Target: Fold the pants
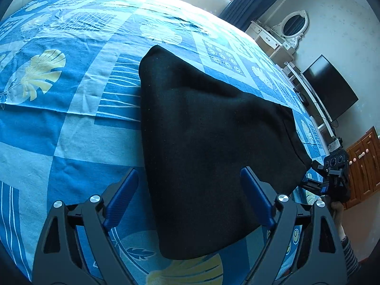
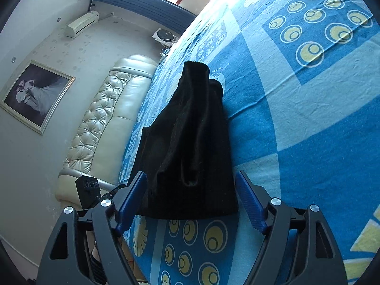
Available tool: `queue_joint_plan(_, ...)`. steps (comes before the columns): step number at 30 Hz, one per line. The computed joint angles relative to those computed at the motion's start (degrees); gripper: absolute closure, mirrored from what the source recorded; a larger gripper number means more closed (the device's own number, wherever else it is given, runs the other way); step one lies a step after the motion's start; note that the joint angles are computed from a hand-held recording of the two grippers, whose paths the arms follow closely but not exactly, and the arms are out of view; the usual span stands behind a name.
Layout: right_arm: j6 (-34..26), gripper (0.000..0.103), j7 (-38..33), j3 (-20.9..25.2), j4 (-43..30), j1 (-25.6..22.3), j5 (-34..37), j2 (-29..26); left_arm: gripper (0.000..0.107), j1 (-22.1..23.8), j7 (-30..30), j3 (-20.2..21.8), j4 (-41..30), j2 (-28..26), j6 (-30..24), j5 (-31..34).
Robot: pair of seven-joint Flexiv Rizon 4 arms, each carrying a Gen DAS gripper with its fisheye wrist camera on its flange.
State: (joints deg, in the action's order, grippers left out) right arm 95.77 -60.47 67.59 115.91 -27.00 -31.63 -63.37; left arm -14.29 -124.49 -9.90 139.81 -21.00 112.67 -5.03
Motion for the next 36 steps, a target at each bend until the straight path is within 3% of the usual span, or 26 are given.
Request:
queue_joint_plan(5,3.12,0.026,2.48,-1.86,3.21,-0.15,0.03,2.65,0.019,3.05,-5.46,-3.15,3.02,-0.71,4.50,2.83)
queue_joint_plan(10,3.74,0.026,6.77,-2.55,3.07,-0.09,-1.70,2.55,0.019,15.63,-17.90,-10.42,5.19,-6.39,14.09,14.70)
queue_joint_plan(13,4.05,0.025,9.59,-2.31,1.76,0.45,-2.20,0.66,0.019,19.61,-23.03,-11.66,4.81,-10.47,19.36,19.85)
queue_joint_plan(17,3.49,0.023,12.39,-4.73,0.31,3.42,-2.62,2.58,0.019,21.18,-25.89,-12.39,3.04,-12.93,21.01,23.56)
queue_joint_plan(23,0.15,0.024,11.95,-5.82,-1.54,5.96,-0.66,4.59,0.019,18.29,-25.12,-11.91,0.49,-13.21,18.97,23.07)
queue_joint_plan(24,-0.24,0.027,11.86,-6.59,-1.59,6.68,0.15,5.68,0.032,17.94,-24.92,-11.72,0.24,-13.46,19.14,23.01)
queue_joint_plan(25,-0.92,0.030,11.50,-7.35,-1.65,7.34,0.79,6.86,0.054,18.77,-25.11,-12.60,-0.15,-14.02,18.36,23.74)
queue_joint_plan(26,-1.94,0.042,10.79,-7.58,-1.74,7.63,1.17,7.49,0.058,20.47,-26.23,-14.15,-0.87,-15.07,17.33,25.42)
queue_joint_plan(28,-2.59,0.050,9.18,-6.63,-1.42,6.69,2.21,7.09,0.071,20.19,-26.47,-13.96,-0.57,-16.36,20.23,24.80)
queue_joint_plan(30,-2.84,0.061,7.04,-3.72,-1.00,4.25,3.11,4.93,0.075,18.57,-25.65,-12.88,-0.07,-14.10,18.93,23.33)
queue_joint_plan(33,-2.98,0.063,5.17,-1.00,-0.22,2.08,4.85,3.61,0.078,16.08,-24.36,-11.68,0.49,-10.18,15.10,20.64)
queue_joint_plan(36,-2.12,0.064,4.35,-0.24,1.08,1.04,5.90,3.86,0.078,16.37,-25.68,-12.45,1.16,-9.25,15.13,20.42)
